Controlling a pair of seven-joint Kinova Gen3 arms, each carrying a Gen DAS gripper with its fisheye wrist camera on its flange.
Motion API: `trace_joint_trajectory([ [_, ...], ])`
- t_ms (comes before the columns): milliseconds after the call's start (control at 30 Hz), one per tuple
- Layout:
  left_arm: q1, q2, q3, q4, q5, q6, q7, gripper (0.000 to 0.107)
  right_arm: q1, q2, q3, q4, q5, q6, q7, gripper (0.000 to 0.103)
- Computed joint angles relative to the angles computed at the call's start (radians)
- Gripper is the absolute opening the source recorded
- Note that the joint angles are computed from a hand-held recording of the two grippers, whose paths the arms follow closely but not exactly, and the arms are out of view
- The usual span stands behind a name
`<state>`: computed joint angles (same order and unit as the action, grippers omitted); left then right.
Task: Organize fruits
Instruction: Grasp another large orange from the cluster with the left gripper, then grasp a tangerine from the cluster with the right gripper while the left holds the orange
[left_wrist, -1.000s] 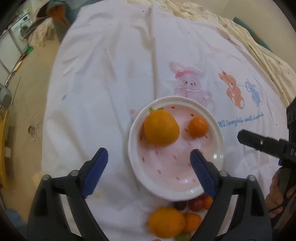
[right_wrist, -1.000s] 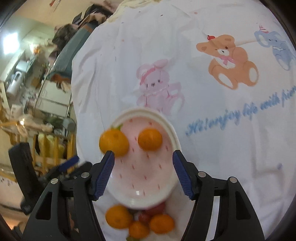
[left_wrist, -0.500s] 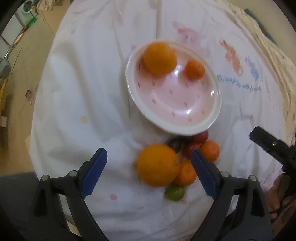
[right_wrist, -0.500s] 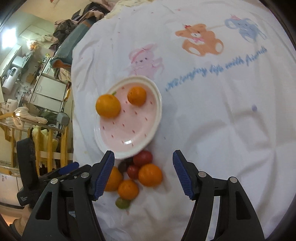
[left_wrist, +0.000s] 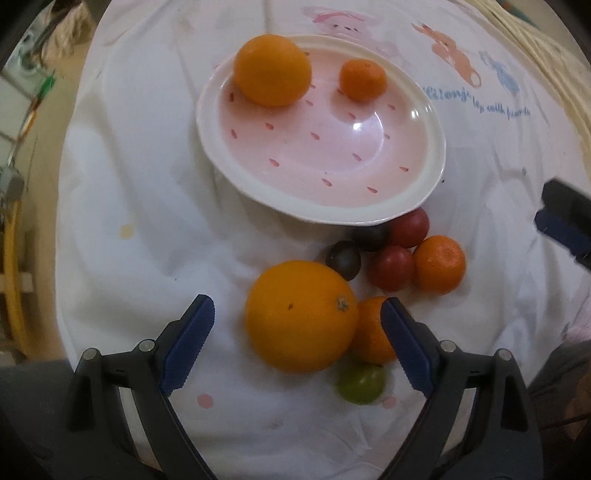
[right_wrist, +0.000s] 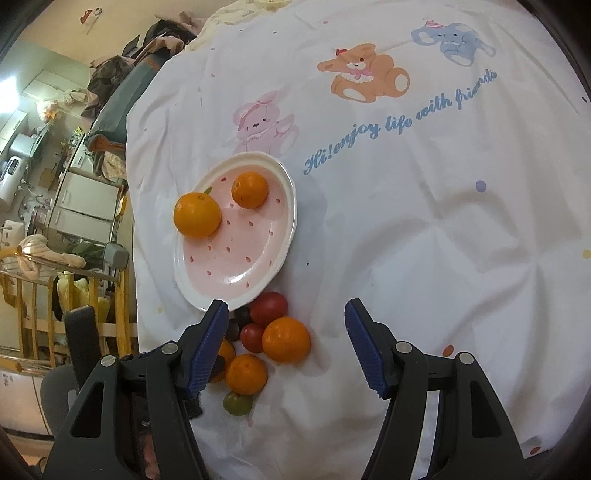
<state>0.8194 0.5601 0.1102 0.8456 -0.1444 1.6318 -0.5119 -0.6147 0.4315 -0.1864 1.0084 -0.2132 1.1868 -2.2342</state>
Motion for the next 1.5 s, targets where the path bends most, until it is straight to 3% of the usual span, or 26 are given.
trace_joint_trajectory([
  [100,-0.020,-0.010,0.003,0.039,0.027,-0.032,0.012,0.076,-0.002,0.002,0.002,0.000,0.004,-0.003,-0.003,0.068],
  [267,-0.049,-0.033,0.015,0.088,0.057,-0.070,0.023,0.070,0.000,0.007,0.004,-0.002,0.004,-0.004,-0.012,0.068],
  [367,-0.056,-0.051,0.025,0.113,0.063,-0.093,0.008,0.060,-0.004,0.014,0.004,-0.012,0.008,0.006,-0.014,0.068],
  [500,-0.054,-0.032,0.030,0.075,0.053,-0.071,-0.017,0.056,-0.010,0.028,0.003,-0.029,0.008,0.023,-0.010,0.068],
  [767,-0.043,-0.046,0.016,0.044,0.052,-0.068,0.001,0.053,-0.016,0.048,0.002,-0.055,0.005,0.051,0.005,0.068],
  [967,-0.083,-0.171,0.016,0.191,0.059,-0.181,0.071,0.053,-0.021,0.079,-0.011,-0.096,-0.009,0.097,0.051,0.068],
  [1133,-0.097,-0.229,0.038,0.257,0.029,-0.214,0.131,0.053,-0.089,0.132,0.013,-0.197,0.056,0.204,0.088,0.064],
  [1233,-0.103,-0.219,0.050,0.247,0.020,-0.216,0.133,0.053,-0.097,0.158,0.011,-0.232,0.050,0.236,0.107,0.058],
  [1500,-0.100,-0.215,0.053,0.230,0.009,-0.218,0.133,0.054,-0.203,0.254,0.045,-0.408,0.134,0.409,0.198,0.058],
])
